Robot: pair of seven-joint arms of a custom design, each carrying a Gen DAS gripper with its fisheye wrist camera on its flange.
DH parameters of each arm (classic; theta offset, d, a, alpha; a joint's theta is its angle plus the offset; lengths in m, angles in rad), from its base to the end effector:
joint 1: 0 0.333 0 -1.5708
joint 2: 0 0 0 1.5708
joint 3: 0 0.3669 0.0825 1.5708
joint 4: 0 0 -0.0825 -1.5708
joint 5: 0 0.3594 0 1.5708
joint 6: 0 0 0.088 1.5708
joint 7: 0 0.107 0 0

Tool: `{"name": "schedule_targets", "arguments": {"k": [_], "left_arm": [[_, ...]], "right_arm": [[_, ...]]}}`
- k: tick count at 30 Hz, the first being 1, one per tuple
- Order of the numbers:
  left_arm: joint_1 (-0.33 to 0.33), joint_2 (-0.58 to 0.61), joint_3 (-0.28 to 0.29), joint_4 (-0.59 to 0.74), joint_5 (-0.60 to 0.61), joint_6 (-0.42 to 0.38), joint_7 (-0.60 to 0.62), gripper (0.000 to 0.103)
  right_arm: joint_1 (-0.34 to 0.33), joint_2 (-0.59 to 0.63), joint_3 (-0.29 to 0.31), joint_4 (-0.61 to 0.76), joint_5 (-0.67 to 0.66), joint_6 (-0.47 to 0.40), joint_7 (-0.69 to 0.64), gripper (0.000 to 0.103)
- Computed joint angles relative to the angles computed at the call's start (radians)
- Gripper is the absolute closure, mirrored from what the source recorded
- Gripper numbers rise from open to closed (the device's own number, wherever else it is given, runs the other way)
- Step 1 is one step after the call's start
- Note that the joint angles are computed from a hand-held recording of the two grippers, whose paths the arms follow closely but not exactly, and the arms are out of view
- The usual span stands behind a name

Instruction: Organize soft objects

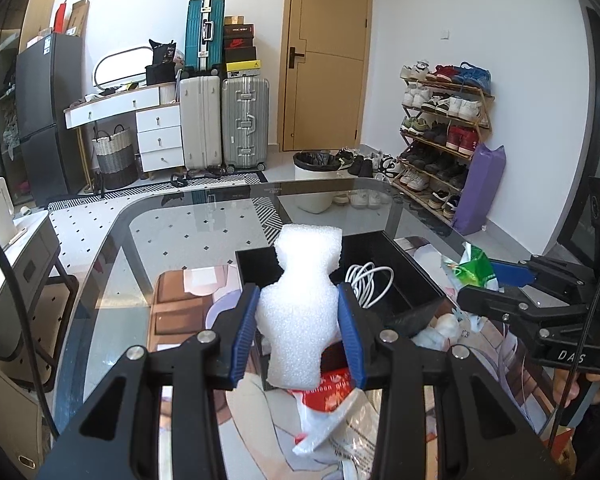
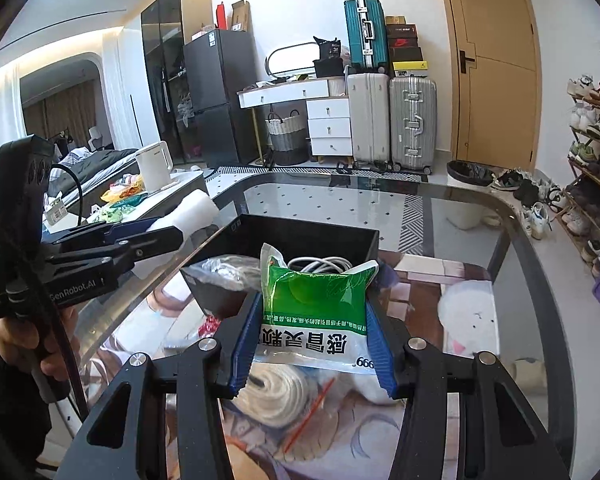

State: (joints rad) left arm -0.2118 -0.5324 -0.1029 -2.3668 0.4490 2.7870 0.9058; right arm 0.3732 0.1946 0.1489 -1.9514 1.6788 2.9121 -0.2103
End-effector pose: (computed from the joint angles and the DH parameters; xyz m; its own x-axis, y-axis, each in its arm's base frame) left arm 0.3624 -0.1519 0.6800 -0.0431 -0.9968 0.0669 -0.5428 -0.0329 -0.8392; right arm 0.5521 0.2406 0.4771 0.6920 -0.7193 -0.0603 -0.3977 -0.3102 -0.8635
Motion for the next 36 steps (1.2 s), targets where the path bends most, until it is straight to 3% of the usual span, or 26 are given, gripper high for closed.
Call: {"name": "schedule_targets", "arguments": {"k": [27, 36], "left_arm": [[0.002, 0.166, 0.006, 0.102, -0.053, 0.013, 0.063, 0.065], [0.004, 0.195, 0.007, 0.110, -0.082, 0.014, 0.087, 0.065]], "right_arm": [[-0.023, 0.179, 0.072, 0.194, -0.316, 0.042, 0.279, 0.053], [-0.038, 0.226, 0.109, 0.228, -0.382, 0.089, 0.308, 0.053]]}}
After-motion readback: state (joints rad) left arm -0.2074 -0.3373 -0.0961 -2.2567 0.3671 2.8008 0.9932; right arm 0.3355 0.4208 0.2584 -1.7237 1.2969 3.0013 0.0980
